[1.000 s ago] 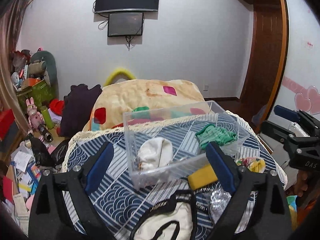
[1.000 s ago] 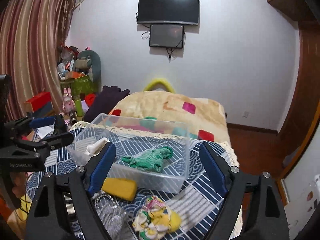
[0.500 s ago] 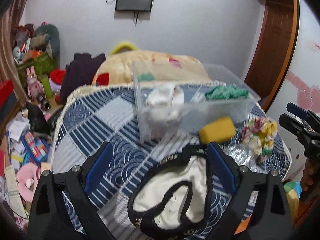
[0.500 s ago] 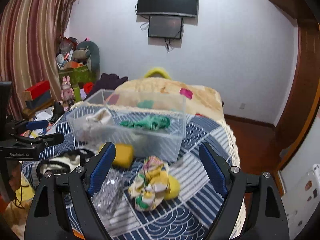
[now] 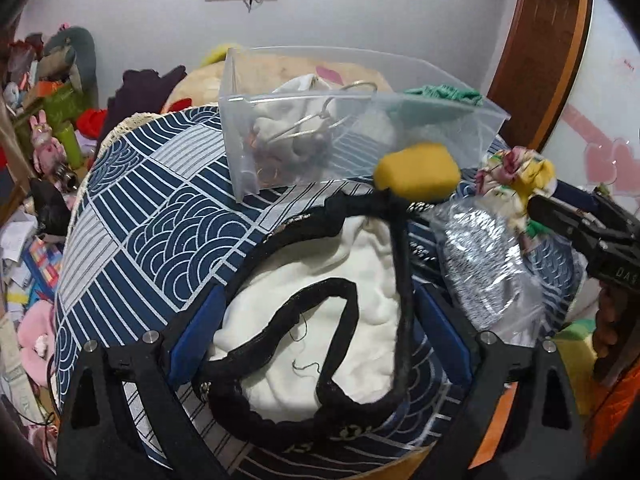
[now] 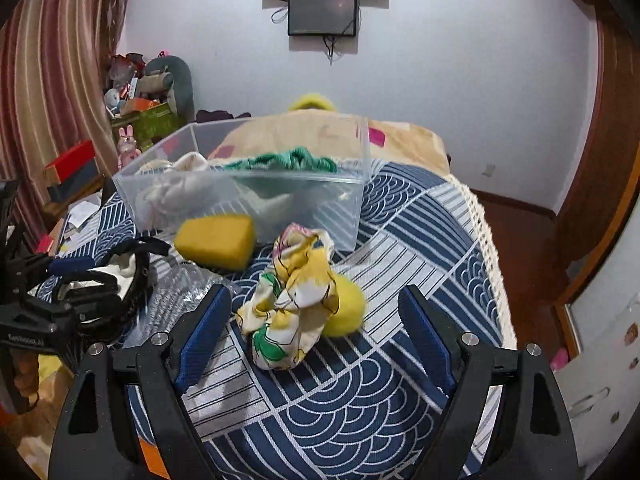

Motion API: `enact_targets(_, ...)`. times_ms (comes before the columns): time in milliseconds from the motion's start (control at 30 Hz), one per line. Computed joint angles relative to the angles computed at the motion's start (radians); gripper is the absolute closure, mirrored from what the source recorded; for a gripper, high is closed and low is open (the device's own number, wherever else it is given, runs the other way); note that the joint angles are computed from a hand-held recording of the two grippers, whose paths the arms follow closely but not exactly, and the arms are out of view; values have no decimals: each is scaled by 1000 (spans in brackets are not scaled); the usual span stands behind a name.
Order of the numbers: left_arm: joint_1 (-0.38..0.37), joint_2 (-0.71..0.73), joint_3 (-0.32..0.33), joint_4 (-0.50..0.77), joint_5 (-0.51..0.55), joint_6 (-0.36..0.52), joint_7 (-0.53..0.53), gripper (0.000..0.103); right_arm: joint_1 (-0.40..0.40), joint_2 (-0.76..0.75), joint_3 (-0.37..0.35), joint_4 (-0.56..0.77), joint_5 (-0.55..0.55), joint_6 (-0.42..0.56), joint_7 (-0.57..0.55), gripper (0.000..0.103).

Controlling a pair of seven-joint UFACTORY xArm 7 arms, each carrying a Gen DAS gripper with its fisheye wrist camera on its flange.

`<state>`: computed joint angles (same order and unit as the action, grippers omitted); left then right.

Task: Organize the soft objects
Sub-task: 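Grasp the black beaded cap with the left tool while the right tool grasps the floral cloth, then carry the black cap and floral cloth into the clear box and release both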

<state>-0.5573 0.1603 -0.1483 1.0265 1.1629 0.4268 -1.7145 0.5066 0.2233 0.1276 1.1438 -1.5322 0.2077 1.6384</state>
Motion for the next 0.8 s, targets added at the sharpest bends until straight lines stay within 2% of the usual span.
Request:
enact_targets(133, -25, 14, -8, 11, 39, 41, -10, 6, 2, 25, -7, 14, 18, -16, 15, 19)
enact_targets(233, -38, 9, -9, 1, 88, 60, -64, 7, 3, 42, -14, 22, 30, -28, 20, 20)
enact_targets(300, -37, -6, -12, -16, 115, 70, -101, 18, 6, 47, -16, 18, 53, -41, -4, 33)
enact_targets(333, -32, -13, -13, -24, 127, 61, -116, 21, 8, 50, -18, 17, 70, -47, -26, 37)
enact_targets(400, -10, -31, -12, -48, 161, -1, -155, 35, 18, 51, -25, 9, 101, -50, -71, 47)
enact_targets(433, -1, -34, -13, -52, 166, -16, -164, 36, 27, 49, -32, 6, 95, -46, -71, 49)
enact_targets(500, 10, -45, -17, -62, 189, -25, -191, 48, 29, 44, -41, -1, 85, -60, -68, 59)
enact_targets(533, 16, -49, -19, -65, 197, -32, -200, 52, 27, 39, -44, -6, 79, -72, -61, 61)
enact_targets(633, 32, -58, -26, -71, 214, -54, -218, 71, 18, 25, -50, -19, 46, -94, -26, 73)
enact_targets(667, 36, -62, -27, -73, 222, -64, -221, 78, 14, 18, -51, -23, 19, -101, 3, 81)
enact_targets(767, 37, -73, -40, -72, 206, -37, -190, 88, -6, 9, -40, -24, -28, -115, 53, 90)
enact_targets(800, 38, -74, -42, -69, 204, -29, -182, 88, -13, 2, -35, -27, -51, -118, 76, 91)
